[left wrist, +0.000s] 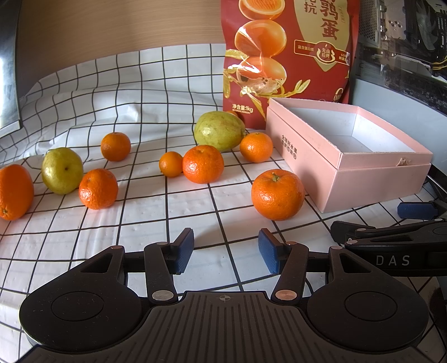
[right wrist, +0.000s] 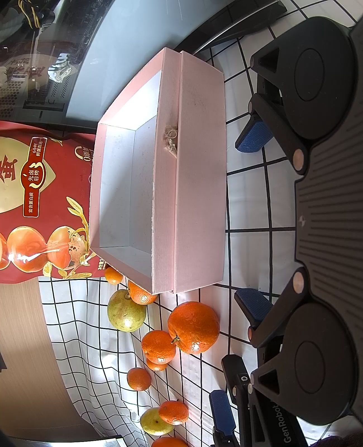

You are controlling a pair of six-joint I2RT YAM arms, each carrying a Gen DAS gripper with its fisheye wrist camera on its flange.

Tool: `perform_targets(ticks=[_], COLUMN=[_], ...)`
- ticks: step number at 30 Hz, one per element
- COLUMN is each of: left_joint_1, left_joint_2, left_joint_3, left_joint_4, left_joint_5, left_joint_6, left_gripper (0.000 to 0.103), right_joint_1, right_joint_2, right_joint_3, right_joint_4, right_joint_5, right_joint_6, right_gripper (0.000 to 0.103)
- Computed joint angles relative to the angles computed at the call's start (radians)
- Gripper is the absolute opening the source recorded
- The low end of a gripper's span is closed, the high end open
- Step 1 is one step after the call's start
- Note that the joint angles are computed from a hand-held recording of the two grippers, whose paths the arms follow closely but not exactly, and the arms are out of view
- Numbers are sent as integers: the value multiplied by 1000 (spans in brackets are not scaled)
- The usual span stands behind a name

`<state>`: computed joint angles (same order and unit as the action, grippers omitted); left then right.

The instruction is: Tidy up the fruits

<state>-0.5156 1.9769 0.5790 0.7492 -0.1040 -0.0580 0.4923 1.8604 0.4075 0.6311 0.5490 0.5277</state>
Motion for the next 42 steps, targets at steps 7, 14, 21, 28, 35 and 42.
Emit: perform_targets(ticks=[7, 14, 21, 28, 35, 42], left_joint_1=[1, -7, 67, 285, 470, 536], left_joint_2=[0, -1, -123, -257, -287, -304], left_joint_3=[0, -3, 8, 94, 166, 265], left_joint_4=[0, 3, -216, -515, -667, -758], left_joint_5=[2, -15, 138, 365, 489, 503], left_joint_6=[0, 9, 52, 94, 226, 355], left_gripper=[58, 58, 53, 53, 53, 53], right_joint_1=[1, -1, -54, -67, -66, 83], right_joint_2=[0, -9, -125, -125, -118, -211], right_joint_3=[-1, -1, 105, 191, 274, 276], right_joint_4=[0, -14, -377, -543, -668, -589], right_joint_5=[1, -14, -155, -188, -225, -118], right_joint_6=[1, -4, -5, 38, 67, 74], right_gripper=[103, 103, 103, 103, 96, 88])
